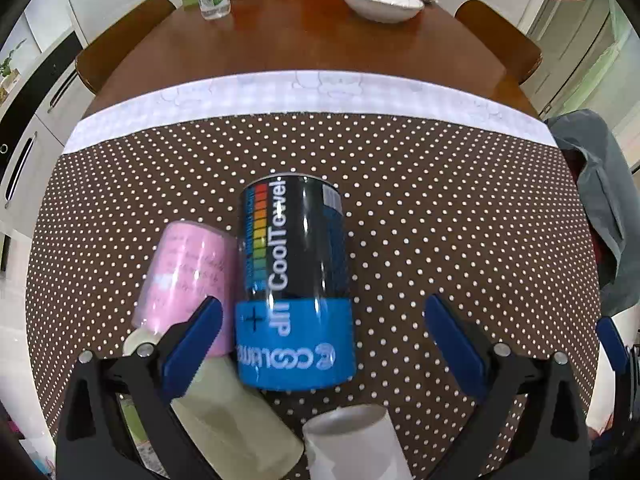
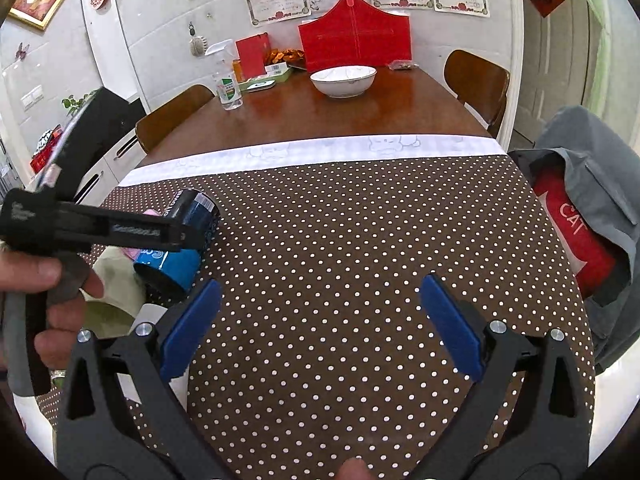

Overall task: Flip cup upside down
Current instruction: 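Reach the left tool to the black-and-blue CoolTowel can and close on it, then lift the CoolTowel can with the left tool and set it down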

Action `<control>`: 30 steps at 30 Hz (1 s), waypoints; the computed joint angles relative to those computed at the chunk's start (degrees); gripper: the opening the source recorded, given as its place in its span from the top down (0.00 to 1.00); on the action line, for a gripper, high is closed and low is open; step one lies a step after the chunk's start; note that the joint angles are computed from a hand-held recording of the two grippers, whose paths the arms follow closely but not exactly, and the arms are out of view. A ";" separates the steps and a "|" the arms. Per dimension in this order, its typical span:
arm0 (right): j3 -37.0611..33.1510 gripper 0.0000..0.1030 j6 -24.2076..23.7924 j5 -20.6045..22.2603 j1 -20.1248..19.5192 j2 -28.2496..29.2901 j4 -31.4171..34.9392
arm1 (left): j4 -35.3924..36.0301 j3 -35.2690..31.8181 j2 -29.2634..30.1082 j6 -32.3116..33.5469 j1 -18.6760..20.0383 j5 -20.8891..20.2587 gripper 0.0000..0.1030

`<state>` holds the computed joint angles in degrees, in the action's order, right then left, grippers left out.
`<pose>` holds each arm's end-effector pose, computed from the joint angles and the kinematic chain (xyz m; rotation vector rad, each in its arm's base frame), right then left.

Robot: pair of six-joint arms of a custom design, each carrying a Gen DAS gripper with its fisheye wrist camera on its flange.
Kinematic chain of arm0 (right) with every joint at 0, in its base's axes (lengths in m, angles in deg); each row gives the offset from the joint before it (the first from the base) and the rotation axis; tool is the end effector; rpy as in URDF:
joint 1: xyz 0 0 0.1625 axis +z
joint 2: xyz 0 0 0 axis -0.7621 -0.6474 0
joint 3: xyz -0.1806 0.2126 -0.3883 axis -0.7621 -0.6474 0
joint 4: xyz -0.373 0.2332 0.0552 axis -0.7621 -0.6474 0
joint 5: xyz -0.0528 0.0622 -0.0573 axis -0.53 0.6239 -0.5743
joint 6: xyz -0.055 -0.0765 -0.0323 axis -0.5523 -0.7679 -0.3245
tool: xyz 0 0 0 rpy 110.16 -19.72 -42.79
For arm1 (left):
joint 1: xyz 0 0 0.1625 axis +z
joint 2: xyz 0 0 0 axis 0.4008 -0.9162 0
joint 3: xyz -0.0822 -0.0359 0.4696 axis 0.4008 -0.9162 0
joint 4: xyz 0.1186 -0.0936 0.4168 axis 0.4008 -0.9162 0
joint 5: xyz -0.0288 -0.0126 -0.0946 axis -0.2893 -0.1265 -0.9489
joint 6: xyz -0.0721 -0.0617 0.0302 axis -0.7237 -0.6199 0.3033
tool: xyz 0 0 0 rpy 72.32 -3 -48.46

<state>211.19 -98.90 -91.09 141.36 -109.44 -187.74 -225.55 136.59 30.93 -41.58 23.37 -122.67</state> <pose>0.1032 -0.3723 0.1533 0.3179 -2.3653 1.0011 -0.2346 -0.5431 0.0314 0.3152 2.3975 -0.3337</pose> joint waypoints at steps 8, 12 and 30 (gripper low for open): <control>-0.04 0.06 0.54 0.95 -1.12 -0.09 0.52 | 6.49 -6.27 3.82 -1.38 4.85 -4.00 0.34; -0.03 0.06 0.75 0.47 -0.60 -0.05 0.24 | 6.66 -7.87 4.73 0.01 5.75 -5.23 0.35; 1.61 0.06 3.91 -3.93 3.02 -0.05 -3.20 | -5.06 1.55 -2.19 4.42 2.10 -9.17 0.37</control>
<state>212.80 -94.99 -95.03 144.38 -109.50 -190.94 -230.61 138.14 28.74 -37.17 25.46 -131.84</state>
